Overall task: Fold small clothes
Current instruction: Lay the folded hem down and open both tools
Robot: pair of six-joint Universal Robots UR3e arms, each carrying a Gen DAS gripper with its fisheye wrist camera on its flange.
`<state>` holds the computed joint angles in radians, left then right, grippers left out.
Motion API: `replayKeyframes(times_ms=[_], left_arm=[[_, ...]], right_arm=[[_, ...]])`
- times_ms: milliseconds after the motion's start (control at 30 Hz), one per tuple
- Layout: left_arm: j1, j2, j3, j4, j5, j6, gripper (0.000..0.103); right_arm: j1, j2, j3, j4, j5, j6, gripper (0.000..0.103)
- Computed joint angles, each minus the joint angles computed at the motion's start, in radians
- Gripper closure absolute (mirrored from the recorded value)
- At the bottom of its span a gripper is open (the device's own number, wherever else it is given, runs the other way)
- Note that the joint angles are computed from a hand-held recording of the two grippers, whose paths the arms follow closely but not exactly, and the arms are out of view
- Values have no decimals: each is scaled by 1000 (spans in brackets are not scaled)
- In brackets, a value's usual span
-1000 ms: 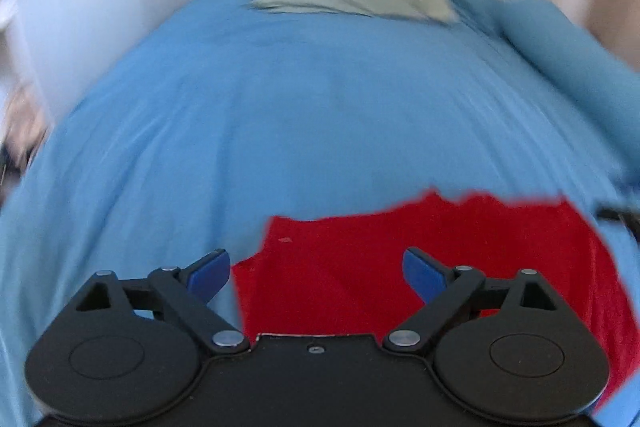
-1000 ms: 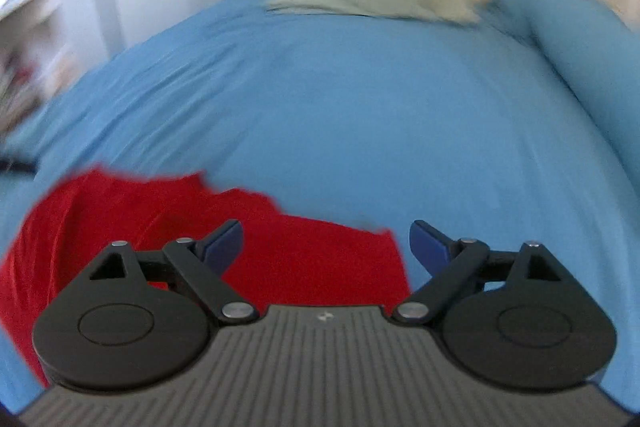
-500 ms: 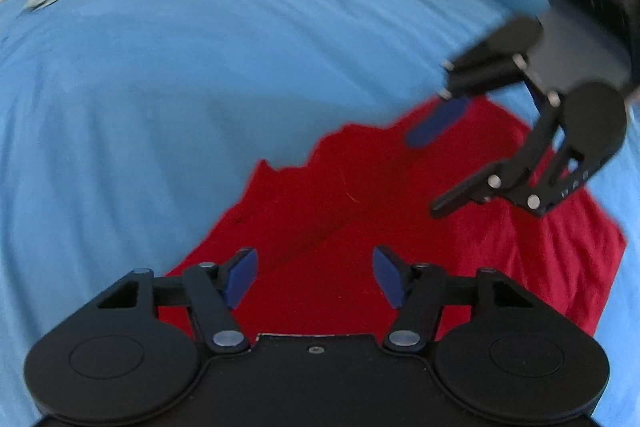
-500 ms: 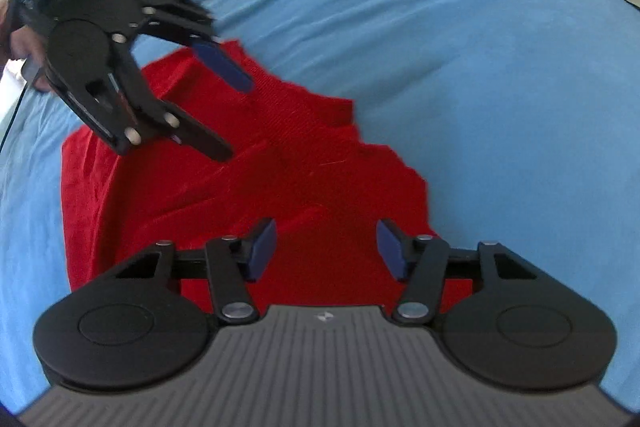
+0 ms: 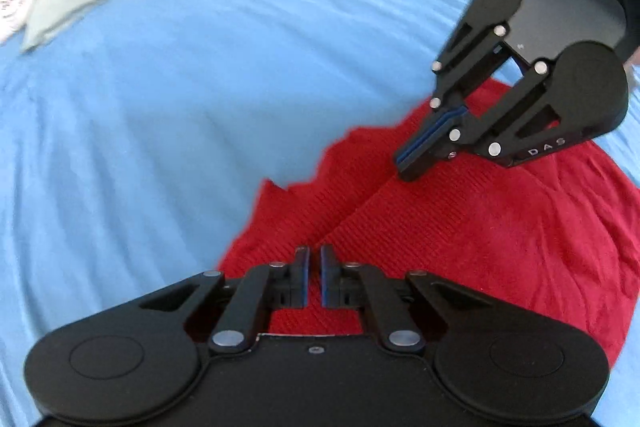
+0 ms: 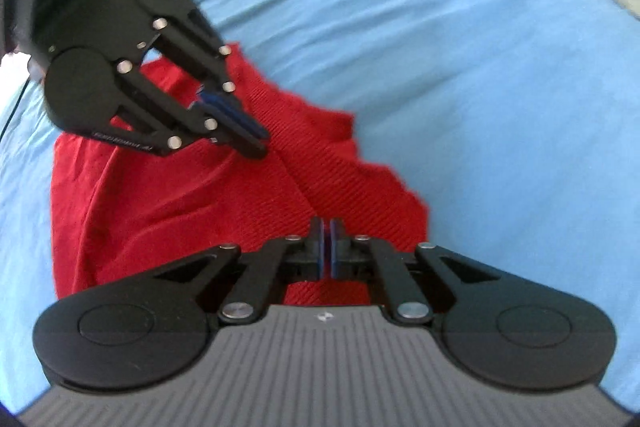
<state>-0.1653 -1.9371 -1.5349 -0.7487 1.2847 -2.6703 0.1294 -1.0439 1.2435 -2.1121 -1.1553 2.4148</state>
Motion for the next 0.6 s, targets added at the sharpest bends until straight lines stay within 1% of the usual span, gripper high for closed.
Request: replayKeyframes(times_ms=[100, 133, 167, 200, 233, 267, 300, 333, 367, 433, 500, 533, 600], left_arm=[[-11, -24, -1, 59, 41, -46, 97], [-13, -33, 4, 57, 46, -62, 93], [-16, -36, 2, 63, 59, -87, 86], [-19, -33, -6, 78, 70, -107, 82], [-26, -26, -18, 99, 96, -132, 57], [-30, -4, -47, 132, 122, -157, 36], [-25, 40, -108, 190, 135, -179, 32], [-13, 94, -170, 229, 131, -189, 31], [1, 161, -233, 246, 123, -201, 31], [40, 322, -371, 232, 107, -234, 31], [74, 483, -507, 187, 95, -258, 31], [94, 570, -571, 138, 90, -271, 31], [109, 696, -669, 48, 97, -298, 31]], right_arm=[[0, 2, 41, -101, -20, 57, 85], [1, 8, 48, -120, -27, 74, 85], [2, 15, 51, -126, -31, 87, 85], [4, 15, 65, -142, -37, 99, 84], [6, 4, 93, -174, -49, 114, 79], [11, -10, 129, -225, -68, 135, 68], [14, -32, 167, -275, -87, 155, 59], [7, -74, 234, -349, -88, 181, 47], [-10, -127, 305, -409, -70, 203, 45], [-60, -272, 459, -465, -4, 272, 45], [-114, -434, 614, -453, 55, 315, 45], [-129, -517, 695, -443, 63, 332, 45], [-135, -668, 829, -390, 40, 354, 45]])
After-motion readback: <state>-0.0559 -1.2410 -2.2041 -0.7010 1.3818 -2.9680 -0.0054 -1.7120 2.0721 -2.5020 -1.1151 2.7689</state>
